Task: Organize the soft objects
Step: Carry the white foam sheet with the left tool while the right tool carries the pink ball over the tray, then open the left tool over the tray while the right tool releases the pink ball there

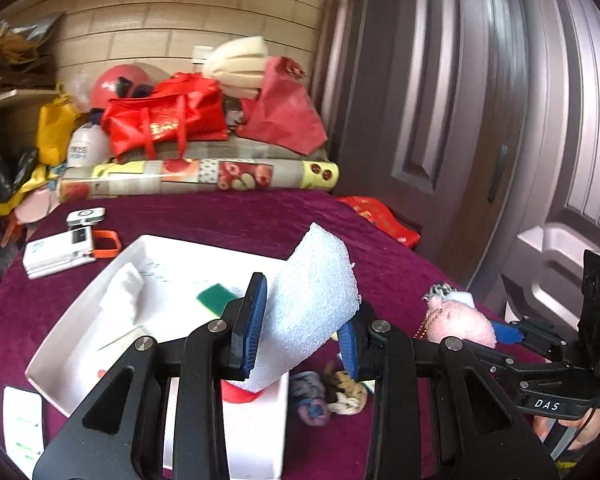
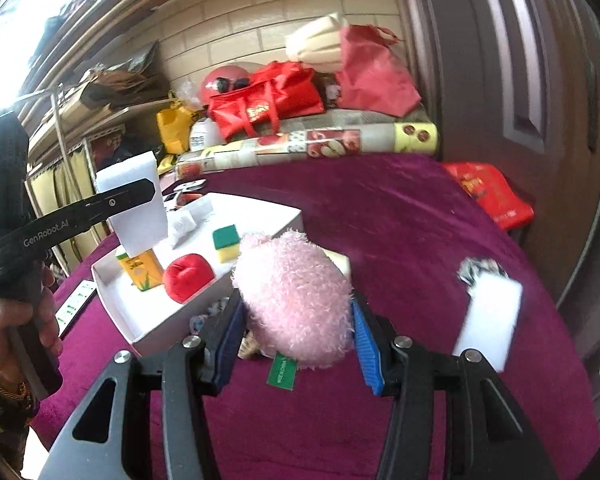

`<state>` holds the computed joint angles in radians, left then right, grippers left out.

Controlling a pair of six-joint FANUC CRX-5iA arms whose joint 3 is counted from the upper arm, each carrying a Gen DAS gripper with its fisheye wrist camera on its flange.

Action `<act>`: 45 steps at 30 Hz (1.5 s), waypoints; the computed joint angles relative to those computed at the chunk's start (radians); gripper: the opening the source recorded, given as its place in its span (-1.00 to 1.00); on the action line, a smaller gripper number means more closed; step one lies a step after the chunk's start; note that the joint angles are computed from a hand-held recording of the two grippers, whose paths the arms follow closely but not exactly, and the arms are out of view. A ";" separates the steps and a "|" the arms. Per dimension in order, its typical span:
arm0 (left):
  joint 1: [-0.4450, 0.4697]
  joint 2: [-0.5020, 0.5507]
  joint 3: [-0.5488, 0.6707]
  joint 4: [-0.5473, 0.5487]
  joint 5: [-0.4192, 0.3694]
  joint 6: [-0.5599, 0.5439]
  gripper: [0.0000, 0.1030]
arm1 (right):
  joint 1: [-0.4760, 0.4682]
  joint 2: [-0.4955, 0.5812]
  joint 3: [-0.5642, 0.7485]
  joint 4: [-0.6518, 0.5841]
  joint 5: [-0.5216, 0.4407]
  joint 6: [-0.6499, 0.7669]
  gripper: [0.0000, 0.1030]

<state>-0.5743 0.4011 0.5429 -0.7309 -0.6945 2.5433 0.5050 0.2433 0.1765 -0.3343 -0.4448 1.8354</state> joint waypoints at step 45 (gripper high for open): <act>0.090 0.065 0.052 -0.134 -0.294 0.129 -0.37 | 0.129 0.472 0.684 0.008 -0.369 -0.213 0.16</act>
